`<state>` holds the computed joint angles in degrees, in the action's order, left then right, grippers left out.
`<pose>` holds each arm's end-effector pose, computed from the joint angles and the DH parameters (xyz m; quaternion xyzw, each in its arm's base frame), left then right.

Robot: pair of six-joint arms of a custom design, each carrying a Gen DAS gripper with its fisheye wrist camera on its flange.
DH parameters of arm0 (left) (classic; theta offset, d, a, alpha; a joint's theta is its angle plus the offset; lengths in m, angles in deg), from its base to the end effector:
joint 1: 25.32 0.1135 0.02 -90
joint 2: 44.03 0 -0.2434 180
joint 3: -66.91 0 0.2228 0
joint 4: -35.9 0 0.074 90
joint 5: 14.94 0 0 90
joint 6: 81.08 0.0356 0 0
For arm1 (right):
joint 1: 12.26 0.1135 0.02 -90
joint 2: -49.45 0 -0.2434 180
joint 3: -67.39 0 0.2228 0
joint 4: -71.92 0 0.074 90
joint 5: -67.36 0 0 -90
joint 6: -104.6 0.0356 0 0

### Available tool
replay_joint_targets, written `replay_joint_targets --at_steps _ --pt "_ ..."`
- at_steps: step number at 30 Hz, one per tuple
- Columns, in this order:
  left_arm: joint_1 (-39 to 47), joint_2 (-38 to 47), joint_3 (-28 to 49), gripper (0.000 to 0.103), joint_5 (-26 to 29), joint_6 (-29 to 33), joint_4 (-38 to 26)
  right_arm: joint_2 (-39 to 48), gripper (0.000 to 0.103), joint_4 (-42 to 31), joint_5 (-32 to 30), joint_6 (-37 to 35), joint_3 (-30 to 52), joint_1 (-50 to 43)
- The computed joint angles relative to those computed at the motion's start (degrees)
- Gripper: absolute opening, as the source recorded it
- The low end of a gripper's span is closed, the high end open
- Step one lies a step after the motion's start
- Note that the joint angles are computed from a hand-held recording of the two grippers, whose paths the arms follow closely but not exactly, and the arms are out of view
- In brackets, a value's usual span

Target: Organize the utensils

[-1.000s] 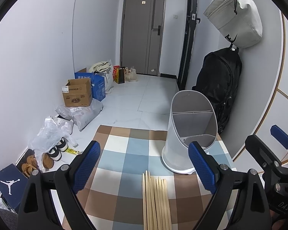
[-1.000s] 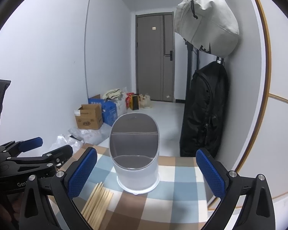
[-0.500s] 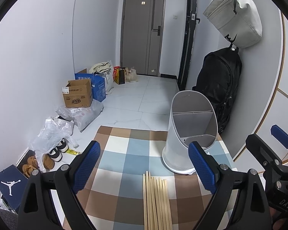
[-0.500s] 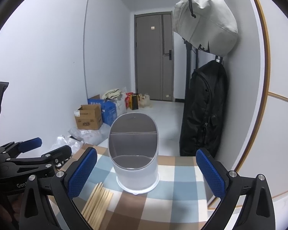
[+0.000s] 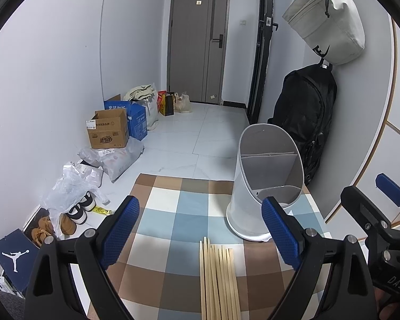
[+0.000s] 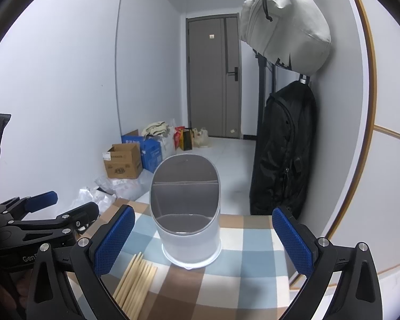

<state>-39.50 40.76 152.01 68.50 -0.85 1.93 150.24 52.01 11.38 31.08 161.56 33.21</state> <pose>0.3032 -0.0724 0.2965 0.0069 0.8805 -0.0485 0.4715 0.2803 0.2566 0.2807 -0.0546 0.8259 0.0455 0.5593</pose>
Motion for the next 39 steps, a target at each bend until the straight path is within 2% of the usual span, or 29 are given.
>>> replay_joint_targets --at_steps 9,17,24,26,30,32,34,39 --pt "1.06 1.82 1.15 0.090 0.85 0.40 -1.73 0.98 0.103 -1.50 -1.22 0.48 1.26 -0.76" --pt "4.40 6.01 4.33 0.090 4.16 2.07 -7.20 2.52 0.103 -4.17 -7.48 2.65 2.90 -2.73" --pt "5.55 14.41 10.26 0.090 5.69 4.82 -16.38 4.99 0.100 -7.57 -14.77 5.13 5.33 -5.17" --pt "5.00 17.16 12.52 0.090 4.85 5.40 -19.46 5.74 0.095 -8.28 -16.64 5.44 6.20 -5.65" --pt "4.35 21.22 16.67 0.090 2.89 5.90 -24.71 6.42 0.093 -9.73 -19.41 6.38 7.08 -6.56" --pt "4.35 22.75 18.38 0.087 3.23 5.31 -26.96 6.85 0.090 -10.52 -20.87 6.78 7.97 -7.15" --pt "4.56 24.21 19.99 0.077 3.83 5.31 -28.50 7.06 0.090 -11.08 -21.85 7.07 8.44 -7.55" --pt "3.41 27.26 23.61 0.075 3.60 5.00 -31.54 8.16 0.090 -11.96 -23.63 6.52 9.84 -8.10"
